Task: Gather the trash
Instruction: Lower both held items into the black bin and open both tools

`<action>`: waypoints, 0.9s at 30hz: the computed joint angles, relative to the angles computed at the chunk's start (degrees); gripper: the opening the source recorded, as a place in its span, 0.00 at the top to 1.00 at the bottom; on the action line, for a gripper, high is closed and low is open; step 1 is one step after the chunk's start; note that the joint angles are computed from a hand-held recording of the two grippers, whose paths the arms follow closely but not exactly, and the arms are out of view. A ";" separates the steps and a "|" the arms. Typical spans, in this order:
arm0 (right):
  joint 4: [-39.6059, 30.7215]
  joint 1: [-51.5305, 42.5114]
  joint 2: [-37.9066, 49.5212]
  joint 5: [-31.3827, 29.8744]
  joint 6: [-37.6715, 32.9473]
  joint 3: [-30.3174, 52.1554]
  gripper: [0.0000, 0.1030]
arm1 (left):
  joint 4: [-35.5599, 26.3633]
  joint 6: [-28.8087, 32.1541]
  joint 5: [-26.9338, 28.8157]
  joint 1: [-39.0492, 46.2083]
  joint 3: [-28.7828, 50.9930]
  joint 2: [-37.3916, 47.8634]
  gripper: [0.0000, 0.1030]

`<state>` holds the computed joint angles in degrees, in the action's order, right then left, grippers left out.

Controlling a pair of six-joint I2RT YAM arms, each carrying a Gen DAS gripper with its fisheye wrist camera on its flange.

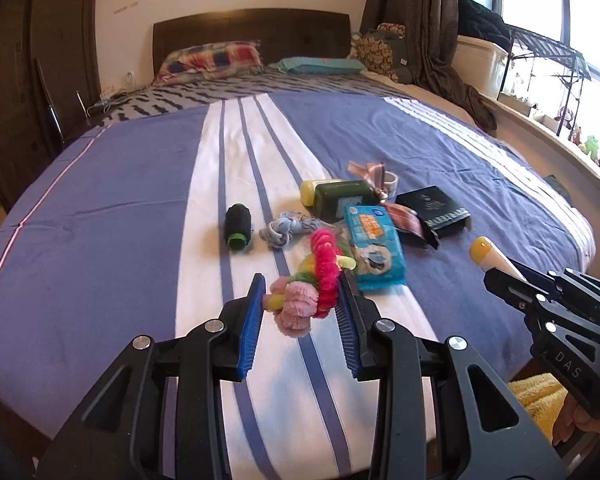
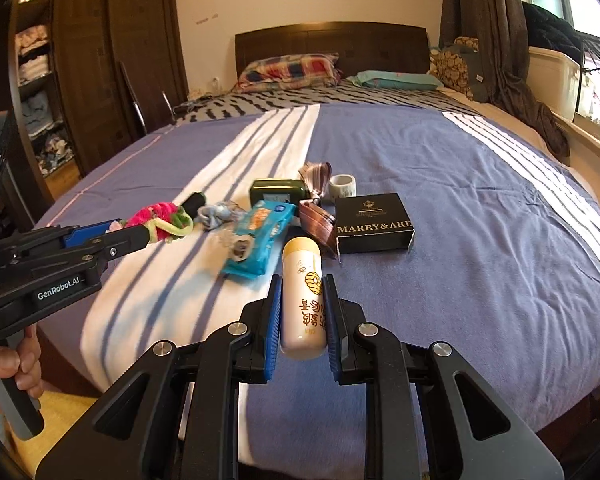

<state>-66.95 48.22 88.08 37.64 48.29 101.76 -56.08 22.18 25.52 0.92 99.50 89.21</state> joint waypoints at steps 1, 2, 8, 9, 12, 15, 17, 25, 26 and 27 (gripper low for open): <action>-1.35 1.58 -0.39 0.60 1.18 0.70 0.80 | -0.45 0.40 0.52 0.64 -0.69 -1.35 0.68; -2.53 2.87 -0.53 1.14 2.19 1.34 0.80 | -1.22 1.03 1.26 1.63 -1.93 -3.66 0.68; -11.10 12.66 -0.04 4.02 11.16 4.44 0.80 | -4.50 5.21 4.97 7.54 -10.26 -14.20 0.68; -12.44 14.18 0.07 4.45 12.89 4.50 0.80 | -5.30 6.30 5.81 9.11 -12.59 -16.38 0.68; -14.06 18.59 -0.70 4.66 18.01 1.93 0.80 | -7.62 8.89 7.80 12.33 -17.25 -19.83 0.68; -13.75 21.72 -1.57 3.28 21.93 -1.60 0.80 | -9.72 12.78 8.55 14.55 -23.27 -22.79 0.68; -13.98 23.12 -1.29 1.88 24.30 -3.46 0.80 | -10.02 14.55 6.92 14.56 -27.75 -24.46 0.68; -3.23 21.87 -2.62 -10.51 26.36 -18.55 0.80 | -5.97 17.02 -1.27 12.20 -43.74 -24.76 0.68; -1.10 21.17 -2.69 -12.69 26.09 -21.04 0.80 | -5.26 16.96 -2.27 11.56 -44.89 -23.72 0.68; 0.81 20.69 -2.75 -14.55 26.04 -23.07 0.80 | -4.60 16.80 -3.08 11.08 -45.86 -22.85 0.68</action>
<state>-66.14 68.91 85.33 23.10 74.33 78.70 -60.68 38.98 22.44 12.00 53.63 66.36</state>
